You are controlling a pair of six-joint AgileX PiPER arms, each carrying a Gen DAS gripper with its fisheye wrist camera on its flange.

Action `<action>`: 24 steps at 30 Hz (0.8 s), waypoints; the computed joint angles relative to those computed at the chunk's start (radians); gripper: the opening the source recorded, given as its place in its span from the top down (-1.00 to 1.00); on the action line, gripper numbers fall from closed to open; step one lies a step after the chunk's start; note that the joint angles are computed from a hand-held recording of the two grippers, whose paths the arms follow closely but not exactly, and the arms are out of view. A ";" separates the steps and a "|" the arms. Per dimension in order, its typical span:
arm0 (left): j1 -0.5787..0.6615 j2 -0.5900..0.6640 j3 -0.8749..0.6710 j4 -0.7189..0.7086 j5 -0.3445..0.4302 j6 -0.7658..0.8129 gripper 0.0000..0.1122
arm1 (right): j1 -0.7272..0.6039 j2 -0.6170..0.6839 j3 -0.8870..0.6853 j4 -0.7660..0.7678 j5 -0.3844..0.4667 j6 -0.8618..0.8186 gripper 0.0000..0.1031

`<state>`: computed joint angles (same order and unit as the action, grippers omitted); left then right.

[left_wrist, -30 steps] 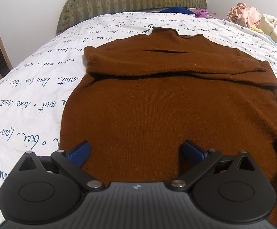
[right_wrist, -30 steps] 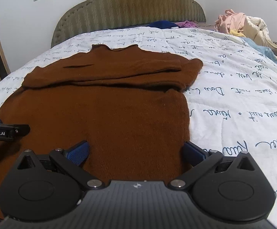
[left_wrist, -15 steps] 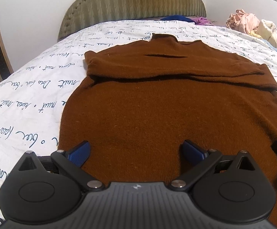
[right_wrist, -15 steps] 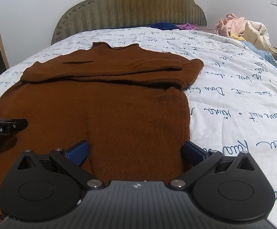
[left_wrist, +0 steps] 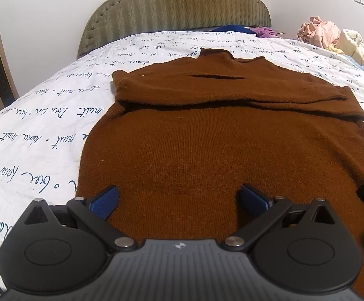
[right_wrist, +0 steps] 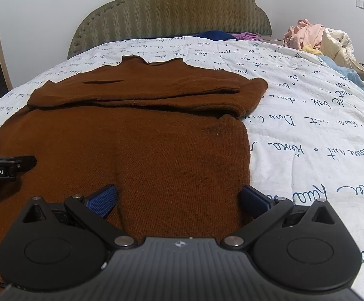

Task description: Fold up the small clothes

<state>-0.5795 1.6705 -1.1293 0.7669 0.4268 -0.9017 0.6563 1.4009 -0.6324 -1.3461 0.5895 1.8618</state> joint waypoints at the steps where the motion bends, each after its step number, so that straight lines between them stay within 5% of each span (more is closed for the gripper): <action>1: 0.002 -0.001 0.000 -0.010 -0.002 0.012 -0.84 | 0.000 -0.001 0.000 -0.001 0.000 0.001 -1.00; 6: 0.048 -0.054 0.010 -0.247 -0.019 0.306 -0.84 | 0.015 -0.047 0.022 0.007 0.003 0.011 -1.00; 14: 0.110 -0.240 0.139 -0.355 -0.004 0.488 -0.84 | 0.088 -0.219 0.107 0.091 0.040 -0.053 -1.00; 24: 0.152 -0.286 0.165 -0.486 0.061 0.545 -0.84 | 0.203 -0.314 0.114 0.231 0.100 -0.196 -0.99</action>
